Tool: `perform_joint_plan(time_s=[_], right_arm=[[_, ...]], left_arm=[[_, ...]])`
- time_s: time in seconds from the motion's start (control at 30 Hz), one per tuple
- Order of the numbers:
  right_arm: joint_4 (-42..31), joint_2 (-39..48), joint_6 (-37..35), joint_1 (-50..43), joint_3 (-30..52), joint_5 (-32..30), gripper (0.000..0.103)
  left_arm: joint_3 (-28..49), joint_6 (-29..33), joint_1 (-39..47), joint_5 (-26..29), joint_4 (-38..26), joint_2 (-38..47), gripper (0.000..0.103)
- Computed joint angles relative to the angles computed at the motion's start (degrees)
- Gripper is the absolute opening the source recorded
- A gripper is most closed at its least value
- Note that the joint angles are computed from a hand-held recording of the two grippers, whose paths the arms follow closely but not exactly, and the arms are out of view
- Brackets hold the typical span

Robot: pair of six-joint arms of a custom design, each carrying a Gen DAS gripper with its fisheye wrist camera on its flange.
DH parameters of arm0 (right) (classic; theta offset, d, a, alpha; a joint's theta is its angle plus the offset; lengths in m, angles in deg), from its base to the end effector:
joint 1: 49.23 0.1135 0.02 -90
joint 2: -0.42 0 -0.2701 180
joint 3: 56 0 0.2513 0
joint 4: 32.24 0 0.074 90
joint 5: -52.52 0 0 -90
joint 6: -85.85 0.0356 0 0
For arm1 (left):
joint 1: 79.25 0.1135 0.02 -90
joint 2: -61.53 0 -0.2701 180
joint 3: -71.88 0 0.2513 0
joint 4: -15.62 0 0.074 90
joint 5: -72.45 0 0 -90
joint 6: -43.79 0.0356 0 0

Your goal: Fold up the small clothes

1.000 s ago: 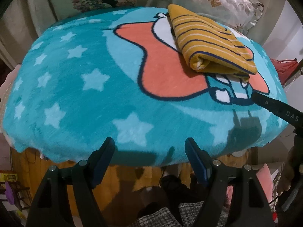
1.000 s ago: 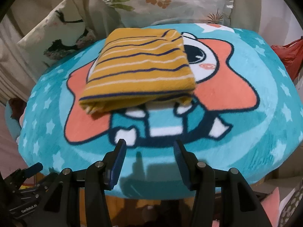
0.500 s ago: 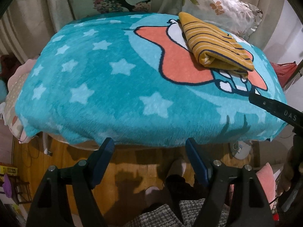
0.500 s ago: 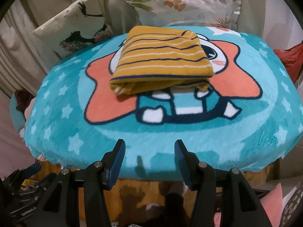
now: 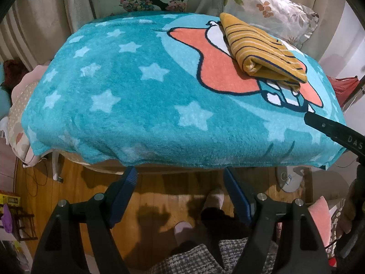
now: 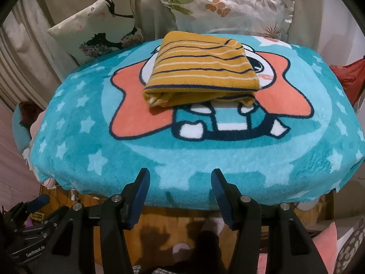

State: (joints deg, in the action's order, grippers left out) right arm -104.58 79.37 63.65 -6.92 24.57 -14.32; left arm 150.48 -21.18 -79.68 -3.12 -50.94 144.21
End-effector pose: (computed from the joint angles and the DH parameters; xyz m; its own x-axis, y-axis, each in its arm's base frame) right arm 0.1978 0.1611 0.2850 -0.7478 0.4704 -0.4685 0.4487 0.8782 0.1654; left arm 0.2721 -0.0109 0.2612 -0.8168 0.4159 -0.3998 0.4806 0.8739 -0.0728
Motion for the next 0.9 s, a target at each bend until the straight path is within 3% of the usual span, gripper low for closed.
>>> perform_joint_plan(time_s=[0.17, 0.47, 0.53, 0.6, 0.67, 0.9], right_arm=[[2.1, -0.8, -3.3, -3.8, -1.5, -2.1, 0.060], [8.6, 1.4, -23.5, -21.3, 3.2, -9.2, 0.060], [11.0, 3.3, -28.3, -25.7, 5.2, -13.5, 0.060], [13.5, 5.4, -32.3, -29.3, 7.2, -18.8, 0.046], [16.4, 9.0, -35.6, -33.4, 9.8, -26.7, 0.044], [24.8, 24.5, -35.0, -41.1, 15.9, -46.0, 0.044]], left_arm=[[0.4, -2.5, -2.2, -2.1, 0.8, 1.6, 0.077], [8.7, -14.6, -8.8, -5.8, 2.2, 10.0, 0.077], [10.4, -17.2, -10.5, -6.7, 2.4, 11.7, 0.077], [12.2, -19.2, -11.6, -7.6, 2.3, 13.5, 0.077], [13.9, -21.1, -12.5, -8.4, 2.0, 15.1, 0.077], [18.8, -26.9, -14.4, -11.2, 0.2, 19.2, 0.077]])
